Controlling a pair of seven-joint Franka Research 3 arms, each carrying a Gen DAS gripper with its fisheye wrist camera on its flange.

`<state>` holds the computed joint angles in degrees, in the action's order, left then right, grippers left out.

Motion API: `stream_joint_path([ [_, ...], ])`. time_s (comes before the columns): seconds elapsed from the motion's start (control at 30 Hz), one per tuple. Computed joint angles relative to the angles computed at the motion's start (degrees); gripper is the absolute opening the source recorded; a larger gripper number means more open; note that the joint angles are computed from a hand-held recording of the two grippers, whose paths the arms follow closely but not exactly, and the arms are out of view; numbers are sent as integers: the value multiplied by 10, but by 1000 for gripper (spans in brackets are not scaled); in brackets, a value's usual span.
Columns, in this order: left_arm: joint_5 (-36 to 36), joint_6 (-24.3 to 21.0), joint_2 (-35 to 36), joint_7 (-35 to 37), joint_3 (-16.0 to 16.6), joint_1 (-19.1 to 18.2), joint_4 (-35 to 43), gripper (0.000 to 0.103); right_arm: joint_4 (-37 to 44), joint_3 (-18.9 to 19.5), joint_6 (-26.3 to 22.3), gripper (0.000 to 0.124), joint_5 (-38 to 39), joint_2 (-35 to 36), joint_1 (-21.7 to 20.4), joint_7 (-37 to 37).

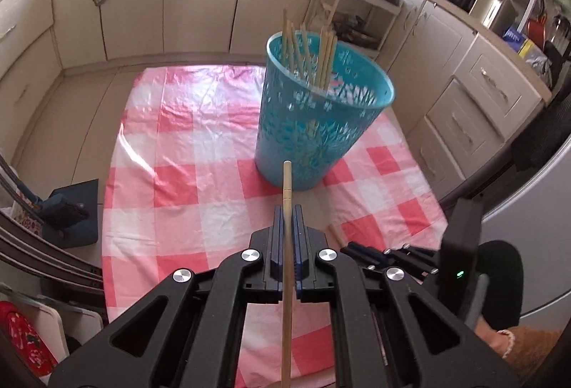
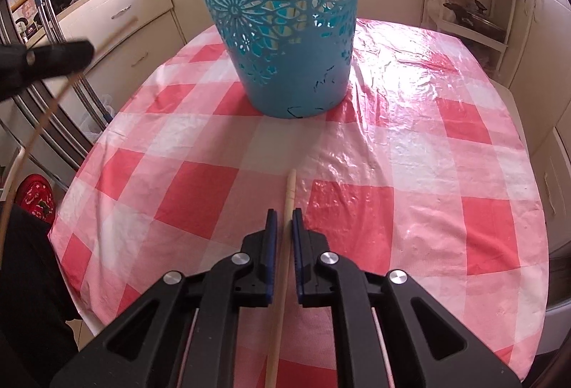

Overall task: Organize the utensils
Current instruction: 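Carry the stick in the left gripper over the teal basket and release it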

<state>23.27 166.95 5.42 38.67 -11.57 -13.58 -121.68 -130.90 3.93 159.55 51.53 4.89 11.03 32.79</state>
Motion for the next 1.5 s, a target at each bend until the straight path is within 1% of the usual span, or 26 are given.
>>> stream_joint_path([
  [0.07, 18, 20, -8, -17, 6, 0, 13, 4, 0, 1, -2, 9, 11, -1, -1, -7],
  [0.13, 80, 36, -8, -66, 20, -6, 39, 4, 0, 0, -5, 9, 23, -1, -3, -14],
  [0.2, 166, 42, 5, -136, 37, -16, 83, 4, 1, 0, -8, 9, 31, -1, -4, -19],
  [0.23, 229, 39, 18, -187, 52, -26, 115, 4, 1, 0, -9, 9, 34, -1, -4, -21],
  [0.33, 353, 35, 61, -301, 82, -46, 200, 4, 1, -1, -12, 9, 40, -1, -5, -25],
  [0.37, 396, 26, 82, -345, 96, -56, 237, 4, 1, -2, -13, 9, 42, -1, -5, -27],
  [0.43, 455, 9, 115, -411, 113, -68, 292, 4, 2, -2, -14, 9, 45, -1, -5, -32],
  [0.57, 525, -41, 174, -479, 129, -83, 383, 4, 3, -1, -11, 9, 51, 1, -5, -41],
  [0.63, 536, -63, 205, -492, 133, -87, 419, 4, 5, -1, -11, 9, 53, 3, -5, -45],
  [0.7, 537, -74, 228, -501, 137, -89, 442, 4, 5, 0, -11, 9, 54, 4, -5, -48],
  [0.83, 521, -87, 262, -497, 146, -93, 471, 4, 5, 1, -5, 9, 56, 4, -3, -53],
  [1.0, 468, -90, 280, -441, 144, -93, 470, 4, 6, 3, 2, 9, 56, 6, -2, -56],
  [1.1, 436, -92, 274, -407, 141, -95, 449, 5, 6, 3, 2, 9, 57, 6, -2, -58],
  [1.17, 407, -90, 266, -376, 132, -88, 429, 8, 5, 4, 4, 9, 59, 6, -2, -61],
  [1.2, 401, -93, 258, -371, 133, -91, 415, 14, 5, 4, 5, 9, 60, 6, -2, -62],
  [1.23, 396, -97, 249, -368, 134, -93, 400, 23, 4, 4, 7, 9, 60, 6, -1, -63],
  [1.27, 397, -104, 237, -371, 137, -96, 382, 29, 4, 5, 9, 9, 61, 6, -1, -65],
  [1.3, 406, -113, 221, -383, 141, -101, 361, 40, 3, 5, 11, 9, 61, 6, 0, -66],
  [1.33, 421, -121, 207, -400, 144, -105, 343, 48, 3, 5, 13, 9, 61, 6, 0, -67],
  [1.37, 441, -133, 185, -419, 145, -110, 316, 50, 2, 6, 14, 9, 61, 5, 1, -68],
  [1.43, 472, -151, 146, -445, 139, -110, 268, 59, 1, 6, 16, 9, 61, 5, 1, -68],
  [1.47, 485, -161, 128, -456, 134, -109, 246, 62, 1, 6, 17, 9, 60, 5, 2, -67],
  [1.5, 500, -175, 107, -467, 129, -110, 220, 67, 1, 6, 18, 9, 59, 5, 2, -66],
])
